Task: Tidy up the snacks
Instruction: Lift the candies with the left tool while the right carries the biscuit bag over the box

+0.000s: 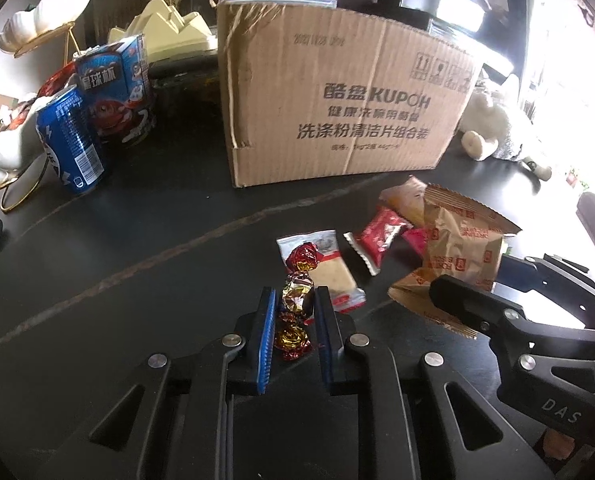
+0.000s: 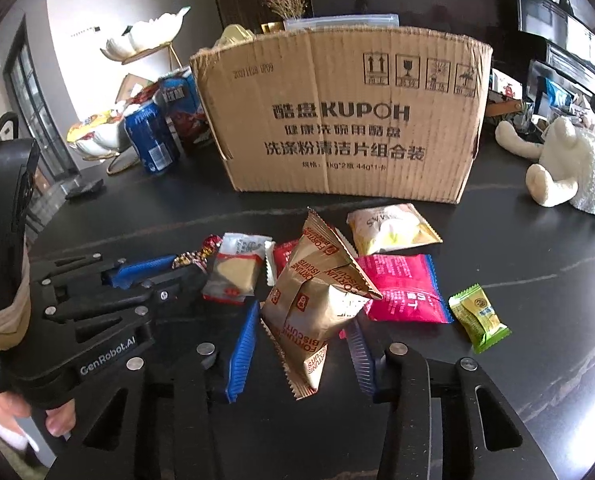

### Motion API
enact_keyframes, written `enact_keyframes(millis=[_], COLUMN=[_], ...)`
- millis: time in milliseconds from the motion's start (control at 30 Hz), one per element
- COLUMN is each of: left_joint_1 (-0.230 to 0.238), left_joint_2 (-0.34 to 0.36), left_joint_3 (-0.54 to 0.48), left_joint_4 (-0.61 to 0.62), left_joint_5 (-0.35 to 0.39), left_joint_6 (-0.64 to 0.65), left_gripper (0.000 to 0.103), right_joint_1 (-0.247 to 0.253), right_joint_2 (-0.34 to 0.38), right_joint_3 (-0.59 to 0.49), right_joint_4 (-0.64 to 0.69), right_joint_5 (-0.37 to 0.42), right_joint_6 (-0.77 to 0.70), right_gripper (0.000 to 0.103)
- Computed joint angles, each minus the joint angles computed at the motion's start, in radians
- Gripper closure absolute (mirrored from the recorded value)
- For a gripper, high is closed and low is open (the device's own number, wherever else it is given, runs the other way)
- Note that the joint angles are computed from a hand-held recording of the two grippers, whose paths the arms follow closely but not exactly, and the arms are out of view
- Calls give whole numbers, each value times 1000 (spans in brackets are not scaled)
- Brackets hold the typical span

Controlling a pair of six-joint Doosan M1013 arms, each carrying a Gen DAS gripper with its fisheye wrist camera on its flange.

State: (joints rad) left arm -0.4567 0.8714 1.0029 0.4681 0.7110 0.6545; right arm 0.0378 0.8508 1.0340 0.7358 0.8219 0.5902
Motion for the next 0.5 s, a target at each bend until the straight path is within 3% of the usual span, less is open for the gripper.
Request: enact_keyframes(millis=[500], left_joint_1=[-26], left_joint_2=[-50], left_joint_3=[36], left_joint_4=[165], left_joint_5=[-34], left_joint_6=[-129], left_gripper=[83], right_joint_1=[-18], right_joint_2=[-34], right_joint_3=[19], right_joint_4=[126], right_joint_5=[-18], right_joint_6=[-97], right_gripper=[59])
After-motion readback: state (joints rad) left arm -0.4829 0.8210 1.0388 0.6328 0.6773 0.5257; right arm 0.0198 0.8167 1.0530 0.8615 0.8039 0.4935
